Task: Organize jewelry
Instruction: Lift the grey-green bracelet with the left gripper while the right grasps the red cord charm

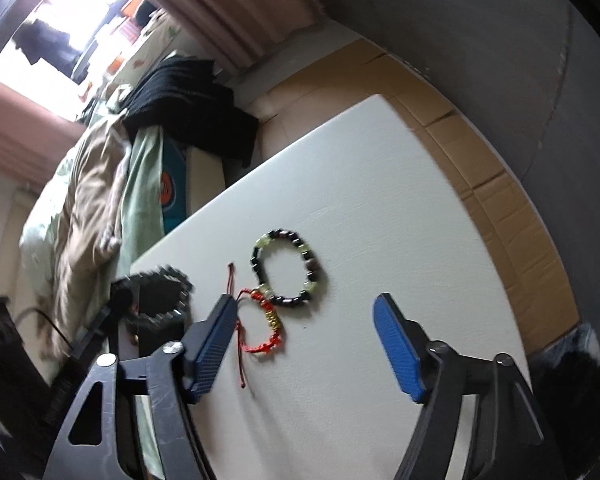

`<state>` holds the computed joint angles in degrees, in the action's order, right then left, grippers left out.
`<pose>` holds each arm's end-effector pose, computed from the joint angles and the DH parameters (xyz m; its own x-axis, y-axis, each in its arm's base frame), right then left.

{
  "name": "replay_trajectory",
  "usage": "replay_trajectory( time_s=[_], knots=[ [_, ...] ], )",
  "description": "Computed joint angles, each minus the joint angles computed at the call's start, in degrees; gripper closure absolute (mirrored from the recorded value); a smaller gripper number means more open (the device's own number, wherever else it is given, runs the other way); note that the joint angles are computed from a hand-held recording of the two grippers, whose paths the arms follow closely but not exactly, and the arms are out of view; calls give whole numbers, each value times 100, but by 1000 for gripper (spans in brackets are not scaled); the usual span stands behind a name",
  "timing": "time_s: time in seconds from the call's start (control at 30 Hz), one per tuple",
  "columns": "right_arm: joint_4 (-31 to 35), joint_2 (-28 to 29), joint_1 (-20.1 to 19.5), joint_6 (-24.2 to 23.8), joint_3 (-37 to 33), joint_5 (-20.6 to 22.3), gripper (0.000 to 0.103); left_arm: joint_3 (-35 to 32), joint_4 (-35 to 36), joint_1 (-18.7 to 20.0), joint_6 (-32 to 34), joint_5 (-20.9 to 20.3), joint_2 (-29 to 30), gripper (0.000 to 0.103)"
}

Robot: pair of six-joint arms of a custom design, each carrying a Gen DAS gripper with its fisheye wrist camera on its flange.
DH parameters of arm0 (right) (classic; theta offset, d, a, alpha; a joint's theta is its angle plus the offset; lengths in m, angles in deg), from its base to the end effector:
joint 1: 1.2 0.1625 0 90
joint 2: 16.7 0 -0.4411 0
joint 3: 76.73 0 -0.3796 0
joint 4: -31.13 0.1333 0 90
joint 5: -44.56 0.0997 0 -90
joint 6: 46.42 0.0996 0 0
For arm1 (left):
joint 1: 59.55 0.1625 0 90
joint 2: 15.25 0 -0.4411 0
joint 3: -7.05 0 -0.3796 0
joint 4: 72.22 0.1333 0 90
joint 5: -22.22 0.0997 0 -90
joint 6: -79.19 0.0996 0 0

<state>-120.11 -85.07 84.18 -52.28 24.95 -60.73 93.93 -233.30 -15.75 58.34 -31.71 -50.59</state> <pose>0.0573 -0.6195 0.3259 -0.9538 0.1098 0.2796 -0.0264 0.8966 -0.4422 -0.3845 -0.6347 0.0779 -0.8977 0.1857 -0.3995 0.3859 0.7687 -0.5101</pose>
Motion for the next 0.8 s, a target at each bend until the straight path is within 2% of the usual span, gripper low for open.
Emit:
replay_trajectory(
  time_s=[0.1,0.3,0.47,0.67,0.73,0.8],
  knots=[
    [30,139,128,-268,-23,-279,42,129,-149,1,-25,87,-158,94],
    [-176,437,454,-838,4,-982,42,456,-454,25,-165,214,-532,94],
    [-208,669,599,-1044,-26,-1471,44,646,-564,20,-180,360,-682,94],
    [-277,844,723,-1187,-76,-1746,48,770,-516,24,-154,536,-795,94],
    [-229,948,760,-1261,-89,-1919,61,796,-495,39,-179,556,-823,94],
    [-471,1042,824,-1465,-42,-2149,67,807,-484,45,-190,567,-831,94]
  ],
)
